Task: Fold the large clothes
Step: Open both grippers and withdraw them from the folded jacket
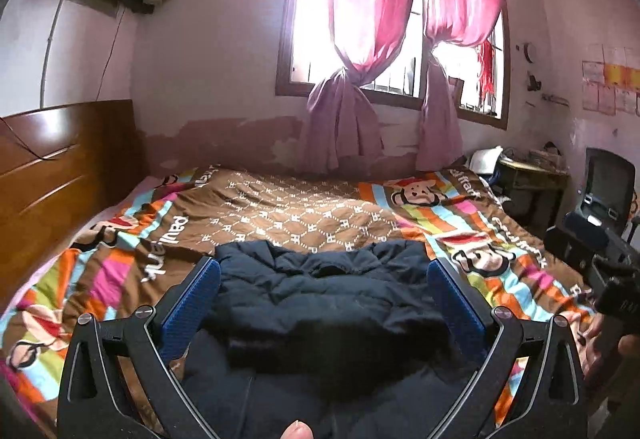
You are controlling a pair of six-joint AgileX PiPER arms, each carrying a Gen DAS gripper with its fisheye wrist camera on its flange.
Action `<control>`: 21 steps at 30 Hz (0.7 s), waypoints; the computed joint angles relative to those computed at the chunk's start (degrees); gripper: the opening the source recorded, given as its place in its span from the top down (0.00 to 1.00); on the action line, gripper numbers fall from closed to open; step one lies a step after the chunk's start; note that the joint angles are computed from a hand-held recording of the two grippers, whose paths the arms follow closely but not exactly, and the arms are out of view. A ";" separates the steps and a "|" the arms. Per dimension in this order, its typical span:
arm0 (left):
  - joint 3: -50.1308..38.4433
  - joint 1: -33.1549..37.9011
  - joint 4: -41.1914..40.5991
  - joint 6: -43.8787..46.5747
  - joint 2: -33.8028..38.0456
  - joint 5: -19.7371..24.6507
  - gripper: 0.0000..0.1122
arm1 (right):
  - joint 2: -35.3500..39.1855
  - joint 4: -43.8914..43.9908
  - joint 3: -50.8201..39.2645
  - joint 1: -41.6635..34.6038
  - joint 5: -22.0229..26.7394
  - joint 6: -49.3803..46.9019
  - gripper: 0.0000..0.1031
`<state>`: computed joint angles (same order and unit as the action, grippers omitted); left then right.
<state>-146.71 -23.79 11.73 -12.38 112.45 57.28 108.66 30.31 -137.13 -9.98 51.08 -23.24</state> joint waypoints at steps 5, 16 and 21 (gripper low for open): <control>23.23 -4.27 10.18 -8.38 -13.53 -8.91 0.10 | -12.63 5.17 20.67 0.38 -7.81 -6.31 0.00; 48.26 -6.24 17.63 -15.87 -28.35 -16.64 0.10 | -27.76 7.55 43.22 2.63 -16.99 -12.69 0.00; 58.88 -4.93 15.30 -12.15 -34.21 -20.08 0.10 | -32.07 4.99 50.21 2.70 -17.84 -12.44 0.00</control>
